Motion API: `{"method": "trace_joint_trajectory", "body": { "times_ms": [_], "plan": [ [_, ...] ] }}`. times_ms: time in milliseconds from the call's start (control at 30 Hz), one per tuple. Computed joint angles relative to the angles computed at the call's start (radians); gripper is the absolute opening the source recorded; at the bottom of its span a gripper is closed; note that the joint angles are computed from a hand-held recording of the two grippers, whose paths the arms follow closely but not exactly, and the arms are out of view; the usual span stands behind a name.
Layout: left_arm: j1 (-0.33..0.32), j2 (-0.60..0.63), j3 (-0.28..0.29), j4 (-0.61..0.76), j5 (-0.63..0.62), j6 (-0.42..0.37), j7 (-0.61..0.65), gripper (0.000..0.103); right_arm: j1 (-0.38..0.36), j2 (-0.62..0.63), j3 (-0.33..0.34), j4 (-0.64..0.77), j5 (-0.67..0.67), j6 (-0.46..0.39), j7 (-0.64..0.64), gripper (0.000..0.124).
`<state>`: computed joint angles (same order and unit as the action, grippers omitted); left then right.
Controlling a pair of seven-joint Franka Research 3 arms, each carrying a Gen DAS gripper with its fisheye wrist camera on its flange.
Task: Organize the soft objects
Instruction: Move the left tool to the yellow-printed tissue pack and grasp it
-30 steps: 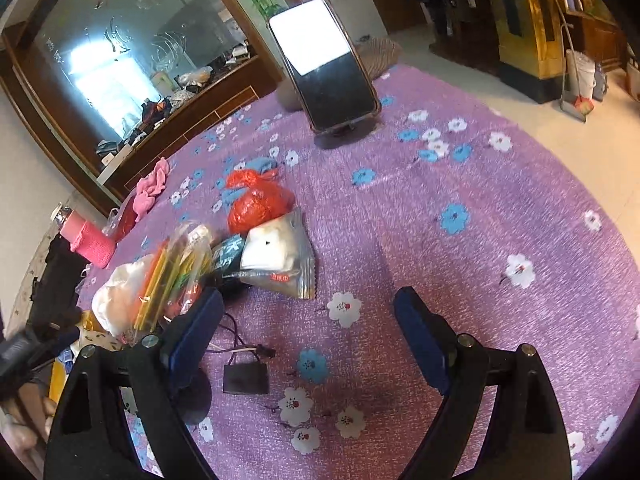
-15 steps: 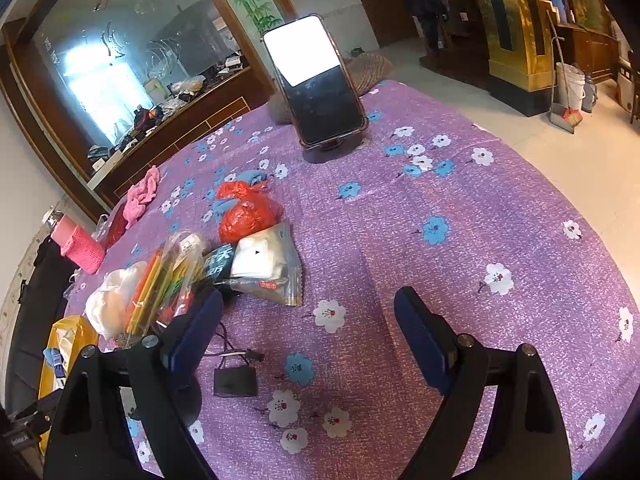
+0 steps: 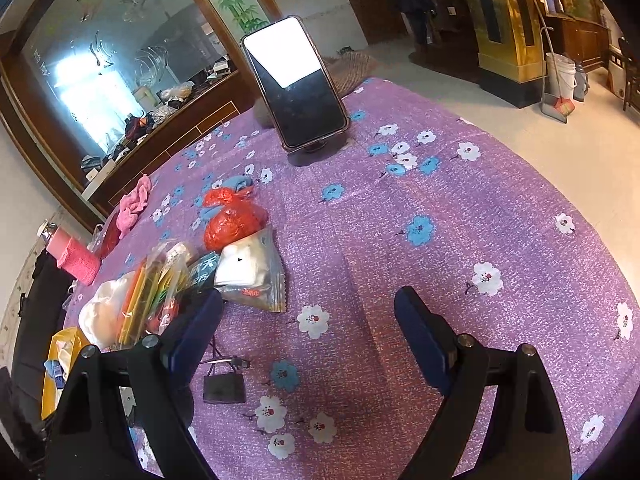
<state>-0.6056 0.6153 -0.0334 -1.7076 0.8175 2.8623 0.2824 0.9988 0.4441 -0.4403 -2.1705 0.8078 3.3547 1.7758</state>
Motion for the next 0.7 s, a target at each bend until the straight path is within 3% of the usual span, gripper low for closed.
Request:
{"method": "trace_joint_trajectory", "body": {
  "times_ms": [67, 267, 333, 400, 500, 700],
  "plan": [
    [-0.005, 0.011, 0.017, 0.003, 0.014, 0.027, -0.019, 0.053, -0.012, -0.003, 0.011, -0.001, -0.002, 0.006, 0.0, 0.088],
    [-0.119, 0.015, 0.185, -0.027, 0.195, 0.154, -0.296, 0.053, -0.057, -0.007, 0.051, -0.003, 0.028, 0.011, -0.007, 0.088],
    [-0.1, 0.022, 0.171, -0.028, 0.205, 0.171, -0.321, 0.053, -0.034, 0.003, 0.025, 0.004, 0.032, -0.01, -0.005, 0.088],
    [-0.113, 0.023, 0.201, -0.034, 0.239, 0.21, -0.383, 0.053, 0.009, 0.015, -0.023, 0.008, 0.016, -0.032, 0.012, 0.088],
    [-0.123, 0.026, 0.222, -0.035, 0.266, 0.236, -0.428, 0.054, -0.024, 0.008, 0.004, 0.009, -0.033, -0.046, 0.035, 0.088],
    [-0.143, 0.032, 0.262, -0.035, 0.294, 0.289, -0.487, 0.055, -0.01, -0.041, 0.012, 0.015, -0.129, -0.045, 0.047, 0.088]
  ]
}}
